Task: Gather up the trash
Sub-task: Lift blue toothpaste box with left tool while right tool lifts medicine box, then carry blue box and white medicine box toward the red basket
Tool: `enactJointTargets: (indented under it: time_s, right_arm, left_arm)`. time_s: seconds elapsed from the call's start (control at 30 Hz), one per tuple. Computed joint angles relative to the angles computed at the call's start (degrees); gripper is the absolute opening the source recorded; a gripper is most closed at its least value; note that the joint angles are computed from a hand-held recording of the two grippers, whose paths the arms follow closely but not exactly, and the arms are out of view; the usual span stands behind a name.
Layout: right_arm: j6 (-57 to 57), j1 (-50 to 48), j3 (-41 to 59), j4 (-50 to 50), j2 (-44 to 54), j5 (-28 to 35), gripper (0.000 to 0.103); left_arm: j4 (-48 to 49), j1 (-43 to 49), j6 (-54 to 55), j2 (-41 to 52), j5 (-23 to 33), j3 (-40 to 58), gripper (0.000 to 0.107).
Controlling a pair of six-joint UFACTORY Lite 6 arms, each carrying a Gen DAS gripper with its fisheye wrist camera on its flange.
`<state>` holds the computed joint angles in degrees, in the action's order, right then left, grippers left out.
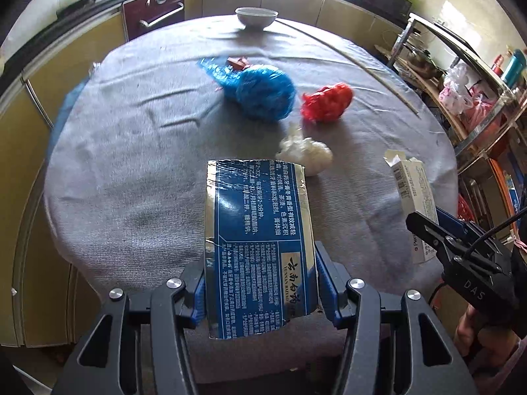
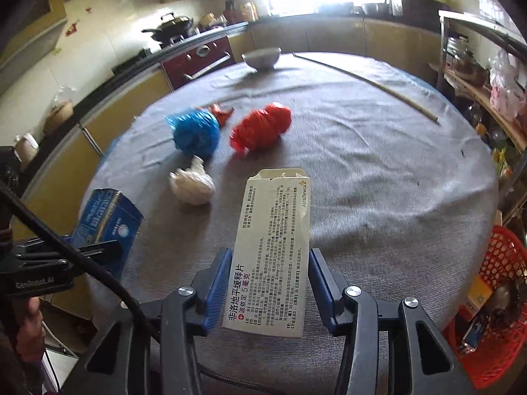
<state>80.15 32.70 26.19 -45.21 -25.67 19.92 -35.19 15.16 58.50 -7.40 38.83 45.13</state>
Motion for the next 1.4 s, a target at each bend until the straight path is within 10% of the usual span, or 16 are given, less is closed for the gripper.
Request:
enactJointTargets:
  time_s: [0.77,1.4]
  right_arm:
    - [-7.9,-7.1,-10.7,0.8,-24.2,-1.5,0.050]
    - [-12.4,-8.0,-8.8,1.5,-22.8,-0.1,0.050]
  left_arm:
    - [14.2,-17.5,-18.4,-14.5,-9.7,-2.9,0.056]
    - [3.0,-13.3,-2.5,-12.7,-7.5,-3.5,0.057]
